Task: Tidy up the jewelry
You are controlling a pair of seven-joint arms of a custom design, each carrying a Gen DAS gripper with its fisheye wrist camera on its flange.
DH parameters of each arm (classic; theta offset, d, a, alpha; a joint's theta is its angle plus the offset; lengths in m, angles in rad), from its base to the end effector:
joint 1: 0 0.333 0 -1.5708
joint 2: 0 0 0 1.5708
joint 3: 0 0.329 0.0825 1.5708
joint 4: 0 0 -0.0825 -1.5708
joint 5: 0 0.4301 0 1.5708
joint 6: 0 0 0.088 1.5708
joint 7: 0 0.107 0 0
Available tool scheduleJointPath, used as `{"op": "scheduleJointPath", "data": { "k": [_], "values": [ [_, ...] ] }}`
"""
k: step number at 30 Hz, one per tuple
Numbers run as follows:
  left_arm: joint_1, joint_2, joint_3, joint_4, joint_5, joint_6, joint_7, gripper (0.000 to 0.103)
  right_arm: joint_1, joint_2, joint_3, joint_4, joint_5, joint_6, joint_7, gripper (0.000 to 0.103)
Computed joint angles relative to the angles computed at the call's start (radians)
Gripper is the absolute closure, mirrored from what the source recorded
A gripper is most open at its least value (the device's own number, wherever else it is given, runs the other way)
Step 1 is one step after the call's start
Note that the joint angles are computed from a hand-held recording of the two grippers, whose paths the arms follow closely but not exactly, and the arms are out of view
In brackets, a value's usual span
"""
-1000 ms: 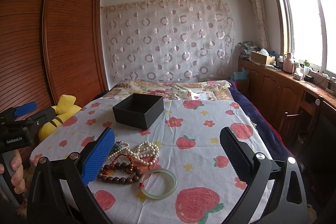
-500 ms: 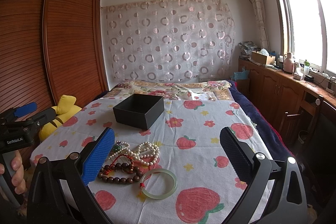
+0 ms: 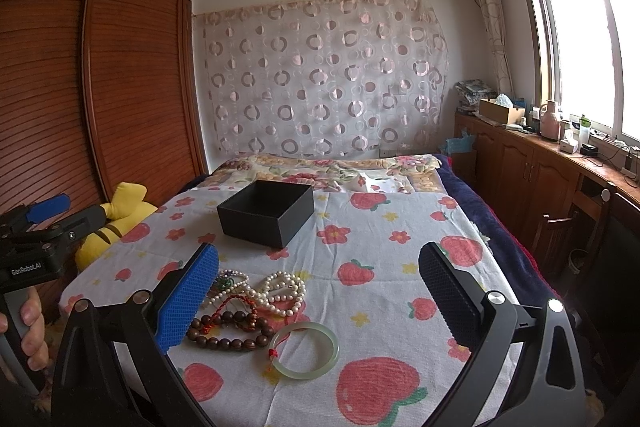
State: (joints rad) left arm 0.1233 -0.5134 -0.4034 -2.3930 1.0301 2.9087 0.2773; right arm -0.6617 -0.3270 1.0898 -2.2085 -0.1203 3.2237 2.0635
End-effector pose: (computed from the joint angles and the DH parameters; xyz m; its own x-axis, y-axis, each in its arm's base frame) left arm 0.4463 -0.2080 0.5686 0.0640 -0.9976 -0.0271 -0.3943 -0.0003 -0.9190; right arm 0.5026 0.3054 0.5696 0.2674 -0.9617 -0.0598 -0.3783 -0.0477 -0.9245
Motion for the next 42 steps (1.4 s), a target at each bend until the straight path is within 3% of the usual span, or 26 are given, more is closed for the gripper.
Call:
{"op": "scheduleJointPath", "data": {
  "k": [14,21,29,32,37,42],
  "values": [
    [-0.015,-0.001,0.018,-0.002,-0.010,-0.005,0.018,0.007,0.014,0.006,-0.013,-0.001,-0.001,-0.003,-0.004,0.002],
    [-0.042,0.024,0.042,-0.008,-0.069,-0.016,0.075,0.007,-0.018,0.054,0.029,0.012,-0.038,-0.009,-0.002,0.002],
    [-0.045,0.053,0.060,-0.035,-0.103,-0.005,0.126,0.007,0.035,0.133,-0.015,0.016,-0.128,-0.029,-0.012,0.002],
    [-0.054,0.064,0.073,-0.045,-0.125,-0.003,0.153,0.007,0.133,0.173,-0.107,0.016,-0.149,-0.054,-0.038,0.002],
    [-0.064,0.082,0.088,-0.062,-0.156,0.005,0.200,0.007,0.398,0.254,-0.332,0.028,-0.027,-0.126,-0.241,0.002],
    [-0.090,0.096,0.120,-0.094,-0.222,0.008,0.268,0.007,0.516,0.306,-0.422,0.052,0.101,-0.217,-0.414,0.002]
  ]
}}
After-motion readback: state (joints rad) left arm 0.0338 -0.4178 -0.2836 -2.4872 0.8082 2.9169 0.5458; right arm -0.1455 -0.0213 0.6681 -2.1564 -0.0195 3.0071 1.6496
